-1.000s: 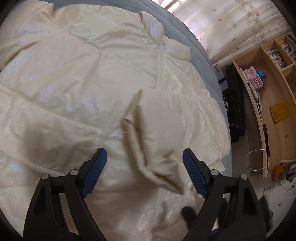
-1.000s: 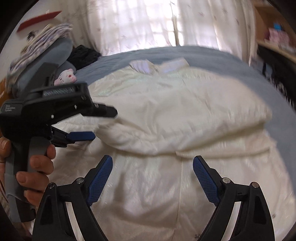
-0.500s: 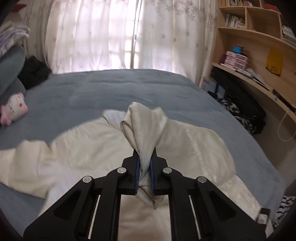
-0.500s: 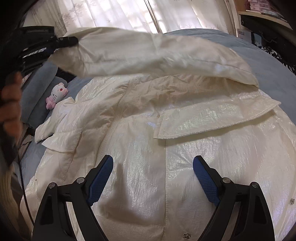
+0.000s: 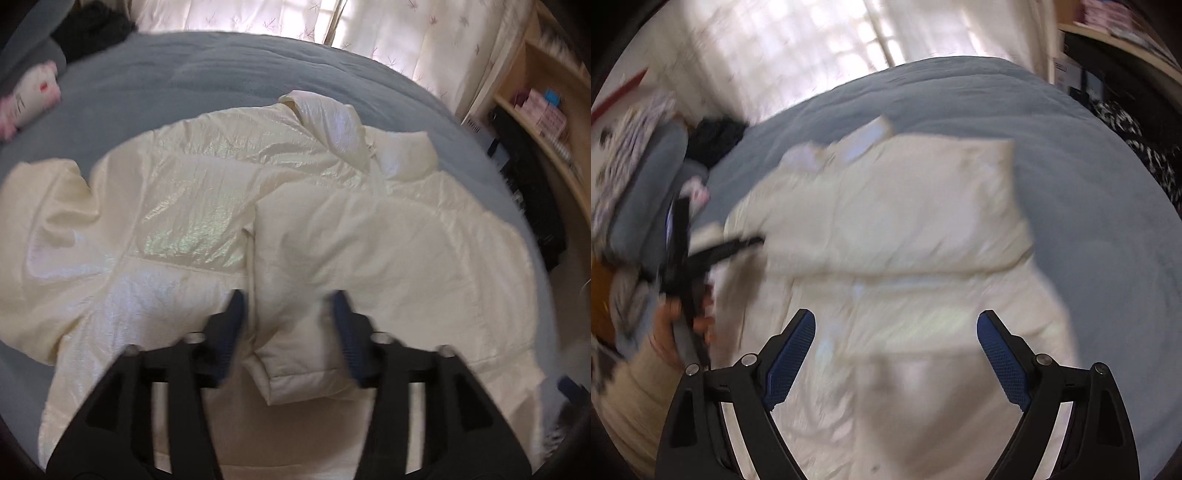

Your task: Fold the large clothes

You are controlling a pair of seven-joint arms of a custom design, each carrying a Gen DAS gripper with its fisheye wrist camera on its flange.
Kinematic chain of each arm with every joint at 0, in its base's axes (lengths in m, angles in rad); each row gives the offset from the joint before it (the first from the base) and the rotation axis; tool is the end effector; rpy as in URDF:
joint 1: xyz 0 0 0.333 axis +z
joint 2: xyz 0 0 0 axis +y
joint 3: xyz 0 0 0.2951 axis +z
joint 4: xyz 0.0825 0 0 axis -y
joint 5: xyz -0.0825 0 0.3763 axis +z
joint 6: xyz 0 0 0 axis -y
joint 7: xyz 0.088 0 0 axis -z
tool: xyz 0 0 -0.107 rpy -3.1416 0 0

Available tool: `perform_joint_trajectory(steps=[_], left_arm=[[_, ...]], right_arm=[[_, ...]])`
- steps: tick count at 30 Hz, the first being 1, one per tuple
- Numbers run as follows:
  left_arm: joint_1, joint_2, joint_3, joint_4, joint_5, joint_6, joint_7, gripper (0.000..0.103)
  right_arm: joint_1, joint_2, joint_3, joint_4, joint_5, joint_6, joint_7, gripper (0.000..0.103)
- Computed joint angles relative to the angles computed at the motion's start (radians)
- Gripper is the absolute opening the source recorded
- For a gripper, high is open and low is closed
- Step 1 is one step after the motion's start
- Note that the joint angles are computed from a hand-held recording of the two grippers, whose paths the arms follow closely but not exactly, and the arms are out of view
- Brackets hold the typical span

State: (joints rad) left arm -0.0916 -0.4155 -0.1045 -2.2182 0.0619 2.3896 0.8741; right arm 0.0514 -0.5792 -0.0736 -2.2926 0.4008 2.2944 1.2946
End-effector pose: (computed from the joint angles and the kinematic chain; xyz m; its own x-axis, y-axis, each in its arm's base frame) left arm 0.4644 -0.0984 0.5886 0.3645 -0.8901 0.2735 -0.7462 -0.4549 -0.4861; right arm 0.4246 -0.0071 0.6135 0.1626 -0.9477 -0.2746 -0.8127 0.0292 -0.5820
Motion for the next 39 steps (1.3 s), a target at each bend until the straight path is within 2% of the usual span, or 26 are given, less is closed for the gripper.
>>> perform_joint_trajectory(steps=[4,7,10,13,14,15,16,17,18,20,21,22,23,25,29,31,34,39], left_arm=[[-0.004,0.013,0.008,0.02,-0.023,-0.003,0.006,0.057],[-0.001,0.071,0.01,0.076,-0.02,-0.039,0.032,0.058],[0.008,0.11,0.002,0.102,-0.008,-0.048,0.039,0.058],[0.016,0.149,0.002,0.132,-0.016,-0.025,0.032,0.057],[0.02,0.158,0.0,0.142,-0.013,-0.019,0.025,0.053],[0.024,0.169,-0.005,0.152,-0.001,-0.016,0.016,0.041],[0.027,0.181,-0.008,0.165,0.009,-0.019,0.013,0.034],[0.03,0.189,-0.014,0.178,0.031,-0.023,0.01,0.021],[0.032,0.191,-0.02,0.182,0.053,-0.012,0.01,0.016],[0.043,0.186,-0.041,0.176,0.144,0.036,-0.012,0.015],[0.047,0.183,-0.048,0.169,0.18,0.052,-0.027,0.015],[0.051,0.191,-0.056,0.168,0.219,0.053,-0.043,0.015],[0.051,0.208,-0.061,0.177,0.238,0.027,-0.053,0.018],[0.047,0.234,-0.066,0.188,0.26,-0.013,-0.084,0.025],[0.036,0.209,-0.065,0.189,0.292,-0.037,-0.13,0.029],[0.03,0.178,-0.055,0.185,0.272,-0.051,-0.115,0.029],[0.048,0.104,-0.069,0.161,0.33,-0.062,-0.18,0.031],[0.034,0.065,-0.08,0.165,0.335,-0.036,-0.203,0.031]], right_arm=[[-0.005,0.219,-0.088,0.192,0.107,-0.001,-0.006,0.091],[-0.035,0.398,-0.113,0.333,0.198,-0.028,0.007,0.091],[-0.076,0.548,-0.111,0.47,0.301,-0.089,-0.003,0.091],[-0.111,0.646,-0.075,0.557,0.354,-0.096,-0.023,0.091],[-0.119,0.671,-0.061,0.58,0.35,-0.102,-0.019,0.087],[-0.126,0.696,-0.048,0.602,0.343,-0.115,-0.024,0.078],[-0.139,0.721,-0.022,0.633,0.309,-0.131,-0.033,0.037],[-0.118,0.715,-0.024,0.629,0.252,-0.091,-0.029,0.028],[-0.107,0.684,-0.014,0.59,0.223,-0.009,-0.039,0.026],[-0.096,0.653,-0.005,0.538,0.195,0.127,-0.036,0.02],[-0.087,0.657,-0.007,0.53,0.116,0.161,0.027,0.02],[-0.077,0.673,-0.014,0.538,0.0,0.158,0.12,0.02],[-0.076,0.699,-0.018,0.564,-0.06,0.119,0.169,0.022],[-0.085,0.705,-0.014,0.576,-0.054,0.083,0.166,0.027],[-0.079,0.621,-0.009,0.524,-0.115,0.109,0.17,0.036],[-0.075,0.551,-0.005,0.476,-0.081,0.124,0.132,0.037],[-0.055,0.476,0.005,0.446,-0.038,0.121,0.071,0.04],[0.021,0.425,0.058,0.43,-0.042,0.08,0.055,0.04]])
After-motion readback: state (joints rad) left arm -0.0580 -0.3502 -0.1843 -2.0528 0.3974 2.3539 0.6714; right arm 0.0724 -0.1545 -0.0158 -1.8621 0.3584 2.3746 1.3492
